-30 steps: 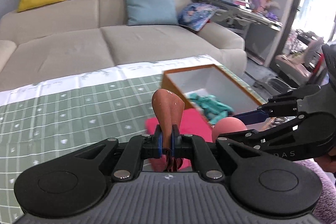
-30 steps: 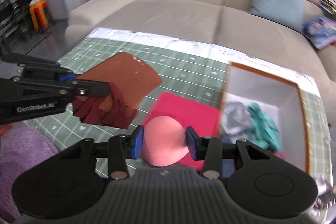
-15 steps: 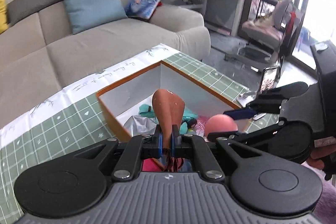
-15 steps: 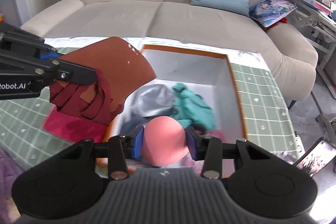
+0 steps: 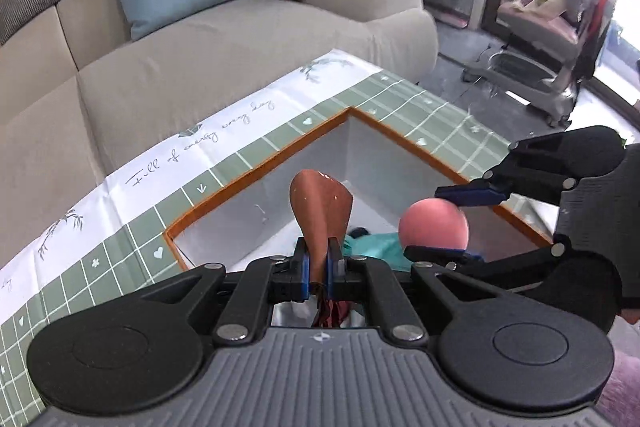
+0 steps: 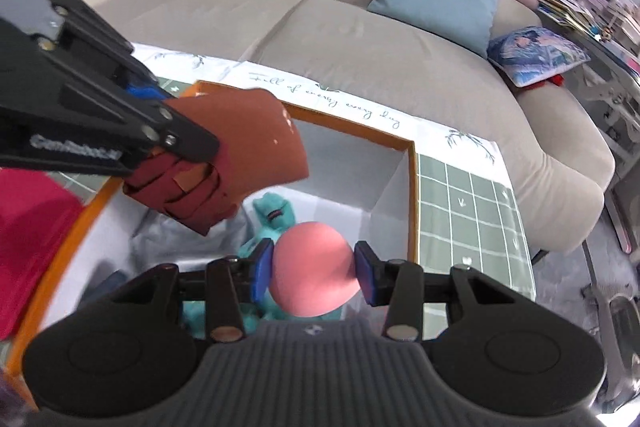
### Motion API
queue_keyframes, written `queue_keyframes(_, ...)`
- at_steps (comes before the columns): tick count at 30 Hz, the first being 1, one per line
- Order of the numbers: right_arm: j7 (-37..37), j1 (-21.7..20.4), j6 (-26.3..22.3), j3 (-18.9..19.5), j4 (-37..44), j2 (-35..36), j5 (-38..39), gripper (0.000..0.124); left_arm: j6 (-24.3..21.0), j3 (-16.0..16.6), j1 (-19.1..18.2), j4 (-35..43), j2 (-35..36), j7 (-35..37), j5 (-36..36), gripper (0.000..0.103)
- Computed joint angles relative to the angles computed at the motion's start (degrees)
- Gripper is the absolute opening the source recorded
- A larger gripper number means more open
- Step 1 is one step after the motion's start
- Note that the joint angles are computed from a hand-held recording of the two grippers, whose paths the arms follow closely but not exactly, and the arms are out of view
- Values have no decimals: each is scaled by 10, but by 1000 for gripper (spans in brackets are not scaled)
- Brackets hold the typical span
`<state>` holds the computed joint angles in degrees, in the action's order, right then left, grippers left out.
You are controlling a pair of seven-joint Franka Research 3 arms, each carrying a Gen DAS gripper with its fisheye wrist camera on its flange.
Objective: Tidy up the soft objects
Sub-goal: 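Carry the brown felt and coral sponge with both grippers over the shoebox, then open both grippers to drop the felt and sponge into the shoebox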
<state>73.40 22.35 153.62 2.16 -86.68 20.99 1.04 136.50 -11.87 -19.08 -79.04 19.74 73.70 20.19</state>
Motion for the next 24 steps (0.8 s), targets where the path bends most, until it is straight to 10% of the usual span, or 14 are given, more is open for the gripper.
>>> queue_keyframes(13, 76, 44, -19, -44, 92, 91, -92, 47, -70, 27, -23, 82, 77, 16, 66, 13)
queue_keyframes(24, 74, 44, -23, -42, 92, 85, -100, 61, -67, 32, -30, 73, 65, 19, 88, 50)
